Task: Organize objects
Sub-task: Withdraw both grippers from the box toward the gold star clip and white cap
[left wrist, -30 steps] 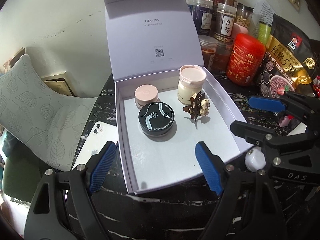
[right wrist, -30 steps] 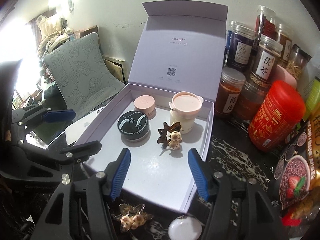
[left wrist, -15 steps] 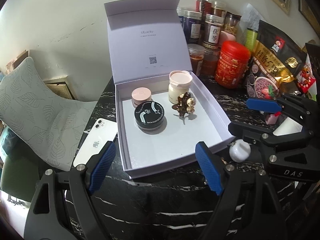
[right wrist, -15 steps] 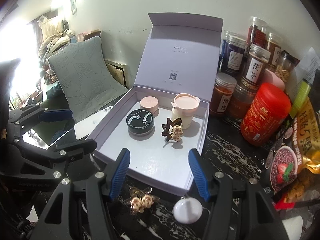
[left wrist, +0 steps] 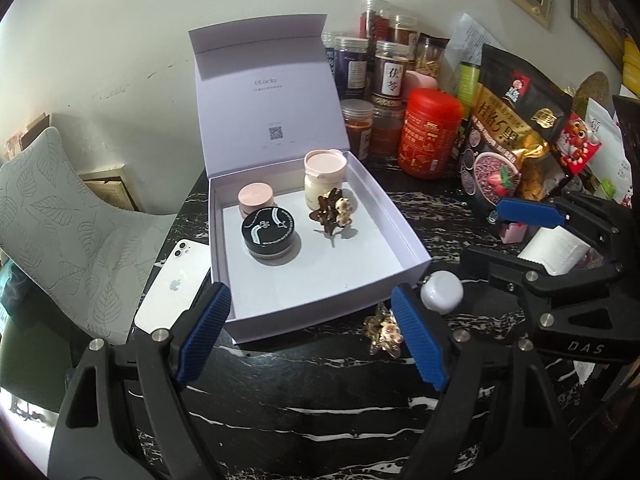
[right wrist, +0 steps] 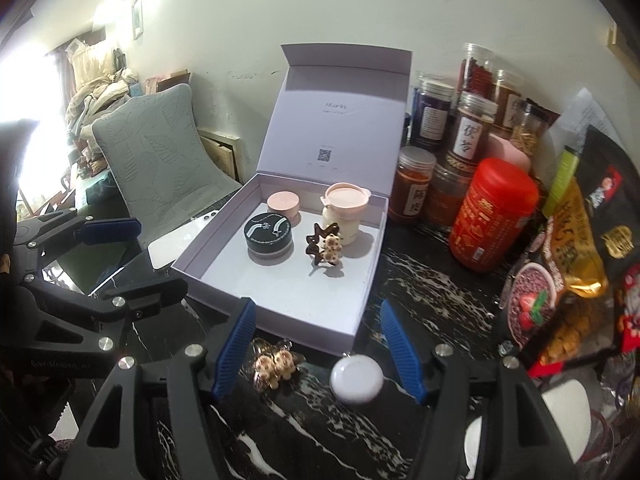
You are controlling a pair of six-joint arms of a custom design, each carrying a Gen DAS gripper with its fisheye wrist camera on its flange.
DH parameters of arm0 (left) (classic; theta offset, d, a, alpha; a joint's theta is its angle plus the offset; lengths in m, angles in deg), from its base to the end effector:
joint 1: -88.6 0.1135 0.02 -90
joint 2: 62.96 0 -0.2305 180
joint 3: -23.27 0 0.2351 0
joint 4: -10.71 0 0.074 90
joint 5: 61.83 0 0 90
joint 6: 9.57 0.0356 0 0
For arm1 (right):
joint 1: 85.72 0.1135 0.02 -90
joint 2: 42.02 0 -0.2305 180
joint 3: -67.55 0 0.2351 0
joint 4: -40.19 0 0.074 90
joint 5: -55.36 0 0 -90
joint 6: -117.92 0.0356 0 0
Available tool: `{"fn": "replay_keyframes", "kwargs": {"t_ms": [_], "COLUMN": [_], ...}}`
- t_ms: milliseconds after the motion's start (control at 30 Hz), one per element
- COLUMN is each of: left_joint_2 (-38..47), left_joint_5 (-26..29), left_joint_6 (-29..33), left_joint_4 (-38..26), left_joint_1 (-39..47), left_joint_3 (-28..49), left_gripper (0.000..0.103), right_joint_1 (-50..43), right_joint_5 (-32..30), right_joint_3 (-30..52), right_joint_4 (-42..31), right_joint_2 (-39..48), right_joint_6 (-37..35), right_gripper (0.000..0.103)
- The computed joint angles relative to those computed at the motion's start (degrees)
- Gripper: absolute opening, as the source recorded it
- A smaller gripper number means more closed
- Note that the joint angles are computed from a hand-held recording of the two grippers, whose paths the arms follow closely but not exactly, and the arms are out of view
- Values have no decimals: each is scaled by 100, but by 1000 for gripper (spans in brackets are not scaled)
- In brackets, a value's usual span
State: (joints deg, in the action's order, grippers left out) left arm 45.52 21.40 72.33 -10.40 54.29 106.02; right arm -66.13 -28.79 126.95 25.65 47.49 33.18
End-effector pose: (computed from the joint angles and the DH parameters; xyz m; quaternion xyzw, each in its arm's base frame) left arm 0.3160 -0.2105 0.1503 0.1893 0.9090 -0.0816 0.3622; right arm 0.2831 0.0969 0.1492 -0.0954 0.9168 0.0369 0.3861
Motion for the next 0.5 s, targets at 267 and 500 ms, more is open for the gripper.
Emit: {"fn": "replay_keyframes", "kwargs": {"t_ms": [267, 500], "left_joint_2": [-99, 84], "left_joint_5": [-98, -100], "left_joint_6": [-68, -145], "left_joint_4": [223, 427], "left_joint_1": [-250, -412], "left_joint_3": [-270, -398], "left_gripper": [88, 89], "right_joint_1": [2, -84], "right_joint_5": [262, 283], "right_joint_3": [-653, -1068], "right_joint_4": [-36, 81], "right_joint_2": [-747, -898], "right_joint_6": [151, 254], "right_gripper": [72, 72]}}
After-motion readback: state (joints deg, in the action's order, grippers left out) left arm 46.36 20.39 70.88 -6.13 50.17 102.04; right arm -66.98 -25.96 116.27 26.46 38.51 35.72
